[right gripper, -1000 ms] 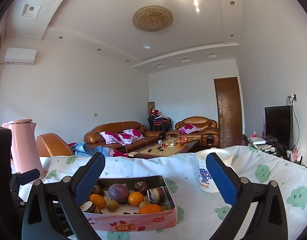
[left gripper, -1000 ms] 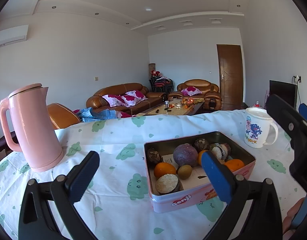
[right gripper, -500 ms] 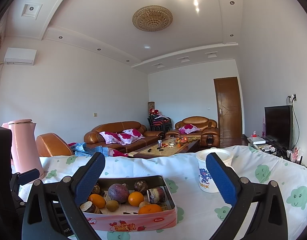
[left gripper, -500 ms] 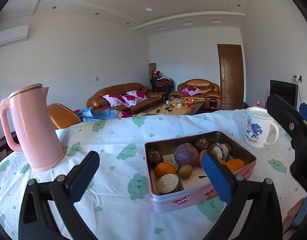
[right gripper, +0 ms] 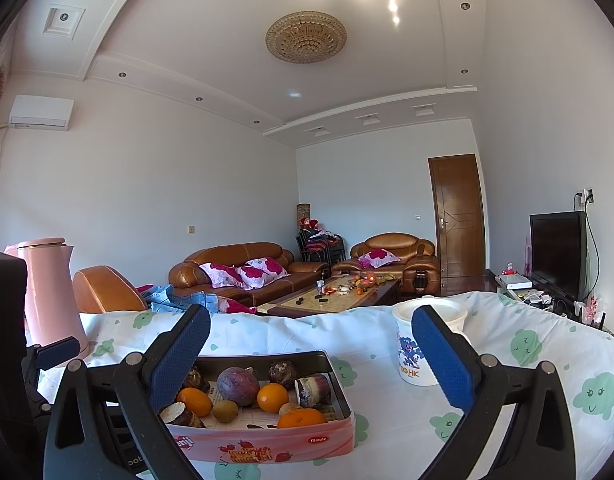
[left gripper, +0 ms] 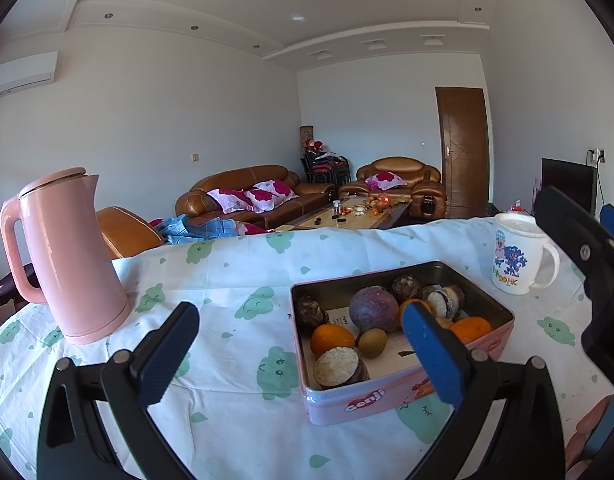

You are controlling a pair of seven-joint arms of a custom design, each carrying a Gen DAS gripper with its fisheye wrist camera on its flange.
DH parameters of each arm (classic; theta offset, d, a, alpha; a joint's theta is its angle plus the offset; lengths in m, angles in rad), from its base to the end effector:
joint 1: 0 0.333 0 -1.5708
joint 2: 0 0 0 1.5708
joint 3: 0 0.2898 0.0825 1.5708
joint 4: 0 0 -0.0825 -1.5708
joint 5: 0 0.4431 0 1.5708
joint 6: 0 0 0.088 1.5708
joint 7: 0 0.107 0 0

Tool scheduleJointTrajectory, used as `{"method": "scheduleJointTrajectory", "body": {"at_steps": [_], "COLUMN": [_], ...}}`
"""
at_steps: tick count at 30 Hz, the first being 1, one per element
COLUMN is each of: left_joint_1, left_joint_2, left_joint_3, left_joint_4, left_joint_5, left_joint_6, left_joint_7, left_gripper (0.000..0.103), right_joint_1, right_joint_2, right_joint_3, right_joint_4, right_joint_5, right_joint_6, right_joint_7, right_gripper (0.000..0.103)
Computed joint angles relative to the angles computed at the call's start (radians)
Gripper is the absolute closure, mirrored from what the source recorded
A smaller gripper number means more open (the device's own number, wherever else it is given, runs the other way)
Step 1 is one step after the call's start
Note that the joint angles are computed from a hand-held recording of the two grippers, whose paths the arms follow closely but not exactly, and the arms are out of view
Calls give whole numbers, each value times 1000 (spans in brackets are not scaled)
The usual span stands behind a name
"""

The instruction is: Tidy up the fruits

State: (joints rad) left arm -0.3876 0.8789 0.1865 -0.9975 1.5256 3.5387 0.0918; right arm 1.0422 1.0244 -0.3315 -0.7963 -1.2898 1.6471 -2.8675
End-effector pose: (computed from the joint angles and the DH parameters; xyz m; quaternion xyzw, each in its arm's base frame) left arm 0.7237 -0.3330 0.3742 -0.3368 0.7345 -0.5168 0.2829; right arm 0.6015 0.5727 0.3796 -0.2829 0.6514 -0.6282 0.3177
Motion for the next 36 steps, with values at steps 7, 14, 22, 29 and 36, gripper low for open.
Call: {"method": "scheduleJointTrajectory", "body": {"at_steps": [7, 14, 22, 29, 36], "left_joint_1": [-8, -18, -61, -72, -85], "left_joint_2": [11, 27, 64, 43, 45], "left_joint_3": [22, 48, 144, 147, 170], "left_joint_4": [21, 55, 117, 90, 91], "left_joint_5": [14, 53, 76, 97, 92], "left_joint_6": [9, 16, 39, 18, 18], "left_joint_7": [-31, -99, -196, -221, -233], "left_gripper": [0, 0, 0, 0, 0], "right_joint_1": [-1, -1, 0, -1, 0], "right_joint_2": [0, -3, -3, -4, -9], "right_joint_3": [1, 2, 2, 3, 4], "right_joint_4": [0, -4, -4, -5, -12], "right_joint_5": [1, -1, 0, -1, -3], "right_joint_6": [1, 2, 1, 2, 3], "right_joint_7": [-1, 0, 0, 0, 1], "right_gripper": [1, 1, 1, 1, 1]}}
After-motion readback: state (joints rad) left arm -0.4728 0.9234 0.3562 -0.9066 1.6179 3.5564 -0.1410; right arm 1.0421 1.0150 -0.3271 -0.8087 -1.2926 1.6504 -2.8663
